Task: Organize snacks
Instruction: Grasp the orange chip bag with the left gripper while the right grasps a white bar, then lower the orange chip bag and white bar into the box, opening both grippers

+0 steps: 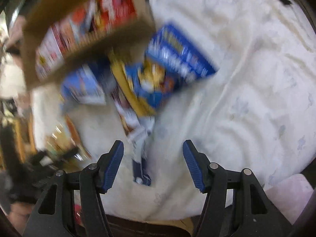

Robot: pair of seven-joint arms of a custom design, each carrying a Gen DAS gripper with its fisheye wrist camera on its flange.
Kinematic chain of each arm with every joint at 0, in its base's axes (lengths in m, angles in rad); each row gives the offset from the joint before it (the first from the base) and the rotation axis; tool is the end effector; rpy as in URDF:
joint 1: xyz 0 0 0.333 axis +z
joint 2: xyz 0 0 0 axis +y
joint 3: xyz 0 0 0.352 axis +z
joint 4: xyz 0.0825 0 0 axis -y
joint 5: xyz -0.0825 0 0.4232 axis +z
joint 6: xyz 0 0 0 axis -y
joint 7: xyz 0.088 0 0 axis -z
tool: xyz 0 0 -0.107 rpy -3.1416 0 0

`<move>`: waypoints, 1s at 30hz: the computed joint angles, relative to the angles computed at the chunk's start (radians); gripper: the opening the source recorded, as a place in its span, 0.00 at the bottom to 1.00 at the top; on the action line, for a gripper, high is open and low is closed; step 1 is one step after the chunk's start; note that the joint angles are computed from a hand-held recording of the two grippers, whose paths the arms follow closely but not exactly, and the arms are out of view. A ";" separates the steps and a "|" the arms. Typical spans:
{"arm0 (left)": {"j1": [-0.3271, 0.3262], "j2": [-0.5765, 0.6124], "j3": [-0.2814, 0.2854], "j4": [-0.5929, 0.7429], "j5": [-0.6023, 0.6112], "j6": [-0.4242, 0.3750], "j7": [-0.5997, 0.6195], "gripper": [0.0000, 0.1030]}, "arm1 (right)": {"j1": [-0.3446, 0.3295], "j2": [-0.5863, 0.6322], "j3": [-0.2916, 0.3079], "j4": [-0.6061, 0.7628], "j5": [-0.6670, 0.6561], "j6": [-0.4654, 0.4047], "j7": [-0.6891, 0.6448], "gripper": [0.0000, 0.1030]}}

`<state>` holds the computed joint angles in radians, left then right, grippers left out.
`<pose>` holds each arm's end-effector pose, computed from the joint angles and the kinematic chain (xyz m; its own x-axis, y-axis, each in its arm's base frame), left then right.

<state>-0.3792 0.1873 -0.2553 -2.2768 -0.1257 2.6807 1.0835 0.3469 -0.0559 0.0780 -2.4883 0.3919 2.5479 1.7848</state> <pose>0.4742 -0.3428 0.3030 -0.0441 -0.9768 0.2098 -0.9917 0.0174 -0.1273 0.4575 0.2014 0.3248 -0.0962 -0.9621 -0.2551 -0.9942 0.1052 -0.0218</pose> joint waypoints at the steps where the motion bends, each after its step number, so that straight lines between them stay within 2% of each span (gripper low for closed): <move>1: 0.007 -0.008 -0.006 -0.003 -0.023 0.000 0.012 0.52 | 0.002 0.012 0.006 0.008 -0.032 -0.001 0.012 0.62; 2: 0.012 -0.015 -0.010 -0.003 -0.040 -0.004 0.026 0.44 | 0.005 0.024 0.013 0.016 -0.068 -0.004 0.028 0.62; 3: 0.010 -0.025 -0.011 -0.006 -0.042 -0.004 0.026 0.42 | 0.008 0.033 0.017 0.023 -0.087 -0.009 0.031 0.59; 5: 0.013 -0.049 -0.012 -0.016 -0.052 -0.003 0.033 0.37 | 0.013 0.047 0.026 0.036 -0.129 -0.021 0.042 0.48; 7: 0.019 -0.070 -0.017 -0.026 -0.081 0.002 0.050 0.35 | 0.016 0.042 0.033 0.033 -0.222 -0.024 0.107 0.27; 10: 0.027 -0.095 -0.020 -0.038 -0.110 -0.001 0.077 0.33 | 0.018 0.007 0.028 0.006 -0.187 -0.019 0.113 0.17; 15: 0.041 -0.163 -0.017 -0.079 -0.156 0.016 0.122 0.31 | 0.053 -0.106 0.008 -0.069 -0.037 -0.008 0.026 0.16; 20: 0.049 -0.248 -0.014 -0.146 -0.205 0.093 0.155 0.30 | 0.116 -0.238 -0.029 -0.126 0.086 0.009 -0.067 0.16; 22: 0.055 -0.280 -0.013 -0.164 -0.192 0.121 0.140 0.30 | 0.164 -0.291 -0.076 -0.150 0.186 0.071 -0.163 0.16; 25: 0.059 -0.301 -0.003 -0.162 -0.224 0.143 0.157 0.30 | 0.189 -0.334 -0.109 -0.164 0.236 0.143 -0.204 0.16; 28: 0.064 -0.298 0.006 -0.130 -0.240 0.146 0.191 0.30 | 0.216 -0.329 -0.155 -0.151 0.301 0.191 -0.252 0.16; 30: 0.079 -0.287 0.003 -0.099 -0.189 0.142 0.196 0.30 | 0.216 -0.305 -0.172 -0.126 0.322 0.213 -0.283 0.16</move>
<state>-0.3001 -0.1001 -0.2528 -2.3756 -0.3147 2.8228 1.2799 0.5630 -0.3604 -0.0943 -2.6140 0.7134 2.7610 1.5016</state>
